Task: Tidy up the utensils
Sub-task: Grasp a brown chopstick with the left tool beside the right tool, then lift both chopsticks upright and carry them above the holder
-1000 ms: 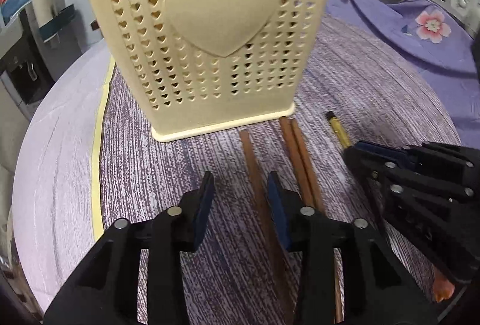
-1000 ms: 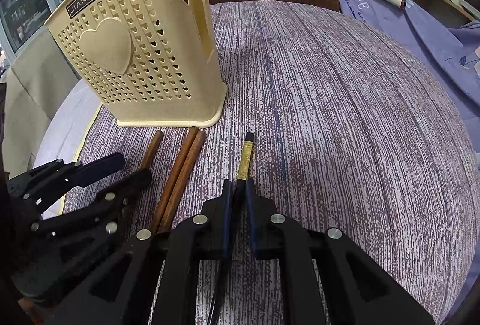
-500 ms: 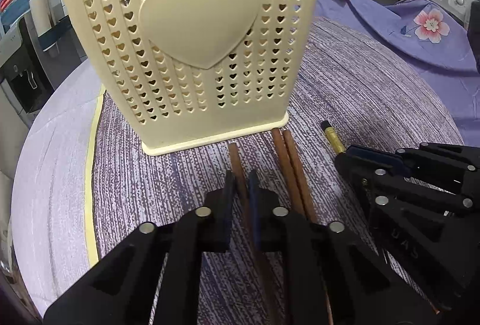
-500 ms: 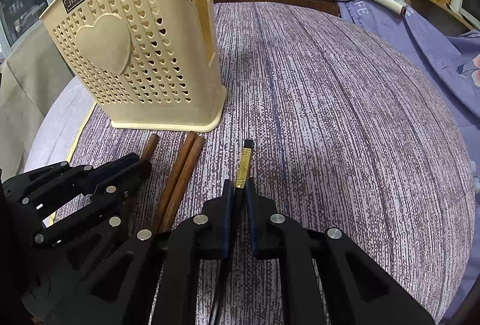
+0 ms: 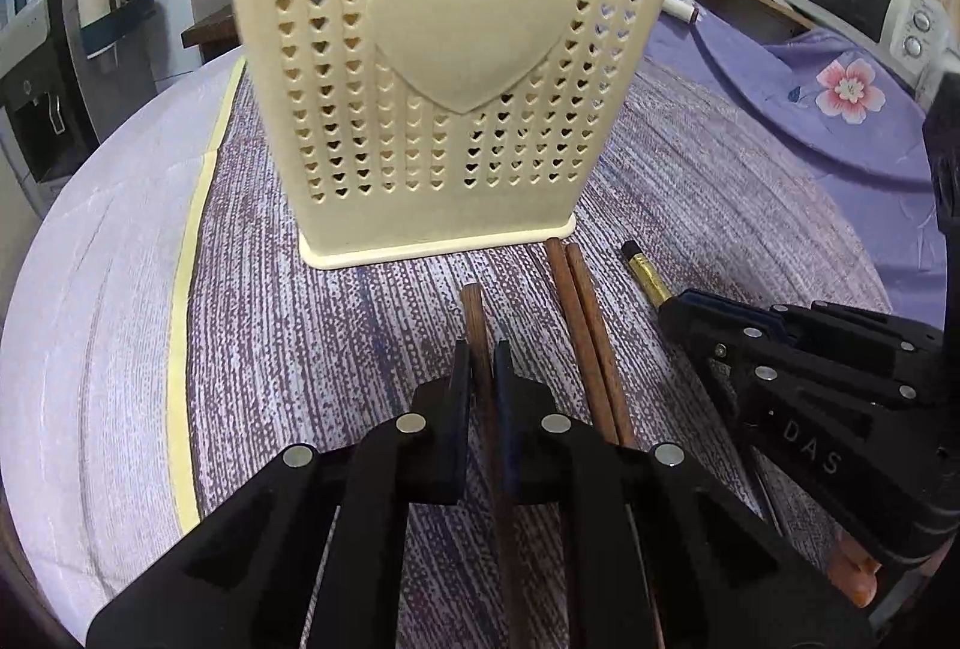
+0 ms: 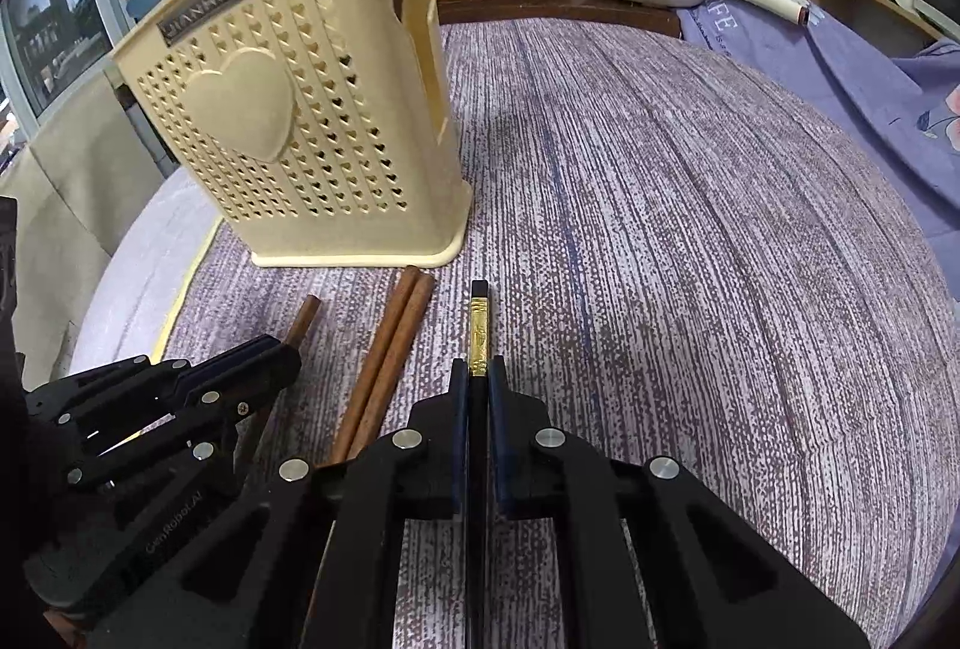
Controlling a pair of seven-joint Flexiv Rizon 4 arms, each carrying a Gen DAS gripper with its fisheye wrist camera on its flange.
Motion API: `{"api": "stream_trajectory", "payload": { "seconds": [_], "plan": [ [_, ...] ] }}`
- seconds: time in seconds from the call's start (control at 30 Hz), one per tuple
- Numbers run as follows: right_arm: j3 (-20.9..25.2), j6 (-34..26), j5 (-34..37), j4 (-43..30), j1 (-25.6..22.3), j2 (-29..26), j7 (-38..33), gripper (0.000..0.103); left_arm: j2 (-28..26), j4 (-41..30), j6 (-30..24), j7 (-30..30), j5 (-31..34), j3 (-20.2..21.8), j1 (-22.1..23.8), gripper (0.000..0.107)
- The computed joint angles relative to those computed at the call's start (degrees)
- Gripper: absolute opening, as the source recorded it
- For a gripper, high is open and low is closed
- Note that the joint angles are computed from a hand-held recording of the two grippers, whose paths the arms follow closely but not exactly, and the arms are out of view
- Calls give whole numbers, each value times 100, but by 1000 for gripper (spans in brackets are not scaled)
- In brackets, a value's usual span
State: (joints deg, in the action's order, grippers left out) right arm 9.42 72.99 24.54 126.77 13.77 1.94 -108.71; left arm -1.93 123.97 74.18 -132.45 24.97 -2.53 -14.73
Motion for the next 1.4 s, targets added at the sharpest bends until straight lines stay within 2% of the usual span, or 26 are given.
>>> {"api": "stream_trajectory", "payload": {
  "seconds": [0.23, 0.53, 0.73, 0.93, 1.13, 1.4],
  "plan": [
    [-209, -224, 1013, -33, 187, 650, -803, 7, 632, 348, 307, -47, 96, -83, 172, 8],
    [-830, -864, 1888, -93, 611, 1758, -1559, 7, 1831, 869, 646, 369, -304, -405, 542, 8],
    [-1062, -1093, 1940, -71, 822, 2325, -1666, 7, 2542, 1098, 715, 743, -721, -662, 755, 8],
    [-1102, -1072, 1791, -51, 998, 2518, -1625, 7, 2979, 1247, 670, 1063, -1099, -877, 946, 7],
    [-1114, -1043, 1671, -13, 1138, 2566, -1517, 7, 3156, 1434, 759, 1212, -1337, -932, 1059, 7],
    [-1187, -1142, 1616, -79, 1272, 2665, -1425, 7, 3211, 1496, 905, 1619, -1695, -749, 888, 7]
  ]
}}
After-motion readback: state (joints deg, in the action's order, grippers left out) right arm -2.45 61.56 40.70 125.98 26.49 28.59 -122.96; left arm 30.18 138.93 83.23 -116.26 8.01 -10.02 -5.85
